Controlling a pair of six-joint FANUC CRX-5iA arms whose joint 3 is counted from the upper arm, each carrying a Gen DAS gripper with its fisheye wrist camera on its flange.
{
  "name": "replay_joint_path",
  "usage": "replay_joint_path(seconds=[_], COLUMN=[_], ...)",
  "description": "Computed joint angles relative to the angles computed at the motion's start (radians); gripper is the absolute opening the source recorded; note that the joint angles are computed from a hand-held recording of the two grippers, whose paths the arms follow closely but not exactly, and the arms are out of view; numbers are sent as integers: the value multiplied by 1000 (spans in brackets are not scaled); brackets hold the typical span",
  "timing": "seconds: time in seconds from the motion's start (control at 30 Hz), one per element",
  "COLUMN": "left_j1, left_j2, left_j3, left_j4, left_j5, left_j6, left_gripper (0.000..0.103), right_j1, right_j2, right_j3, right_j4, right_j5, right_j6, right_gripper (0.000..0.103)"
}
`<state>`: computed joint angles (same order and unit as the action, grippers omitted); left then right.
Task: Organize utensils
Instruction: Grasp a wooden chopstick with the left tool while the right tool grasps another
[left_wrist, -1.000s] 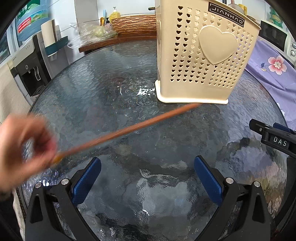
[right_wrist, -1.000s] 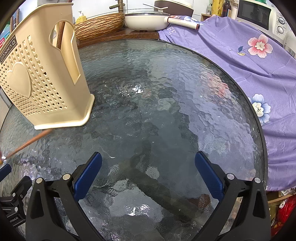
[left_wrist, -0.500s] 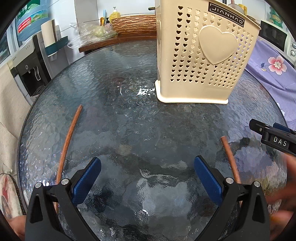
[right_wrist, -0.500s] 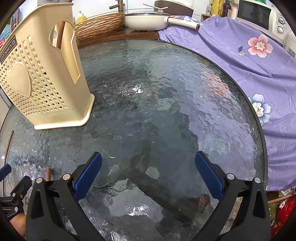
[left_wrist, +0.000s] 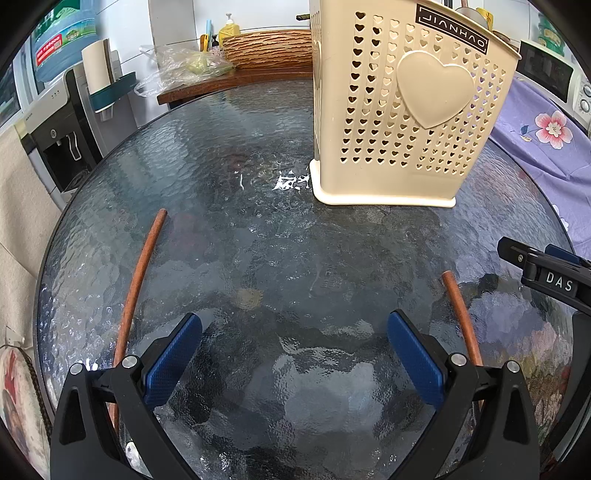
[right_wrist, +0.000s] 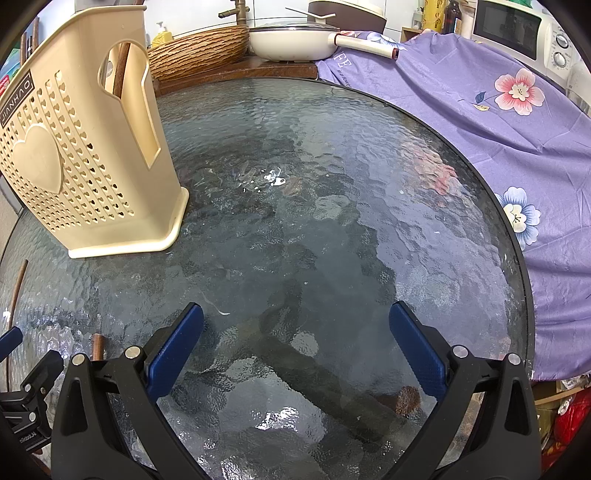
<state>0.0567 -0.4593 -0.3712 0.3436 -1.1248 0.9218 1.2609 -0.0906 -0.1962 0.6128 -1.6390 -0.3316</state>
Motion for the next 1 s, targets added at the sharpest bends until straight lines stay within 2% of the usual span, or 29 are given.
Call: replay_joint_path(seconds=[0.27, 0.33, 0.4, 0.47, 0.53, 0.57, 0.6, 0.67, 0.7, 0.8, 0.83, 1.0], left_j1=[-5, -12, 11, 67, 148, 228, 274, 350, 359, 355, 344, 334], left_j2=[6, -27, -111, -200, -248, -268, -269, -244, -234, -172, -139, -51], left_j3=[3, 0, -54, -95, -130, -151, -159, -145, -138, -98, -74, -52], left_j4=[-1, -47, -4, 84, 218, 316, 361, 386, 374, 297, 253, 239], left_j5=[11, 43, 112, 123, 72, 5, -38, -108, -110, -67, -57, -54], left_j6=[15, 56, 6, -99, -239, -350, -409, -475, -473, -420, -367, -343], left_gripper=[98, 97, 97, 97, 97, 97, 97, 97, 97, 97, 97, 96], right_j1=[9, 43, 100, 159, 208, 229, 241, 250, 252, 248, 243, 206], right_j2=[0, -1, -14, -9, -5, -7, -4, 29, 48, 83, 84, 98], right_j3=[0, -1, -9, 7, 27, 33, 39, 81, 100, 128, 128, 138], right_j4=[3, 19, 65, 104, 130, 139, 141, 116, 107, 91, 80, 13], right_j5=[-2, -31, -59, -86, -75, -42, -17, 2, 2, 22, 43, 100], right_j6=[-8, -57, -113, -129, -119, -106, -89, -33, -9, 14, 12, 35], right_gripper=[98, 98, 98, 98, 98, 98, 98, 98, 98, 97, 96, 81])
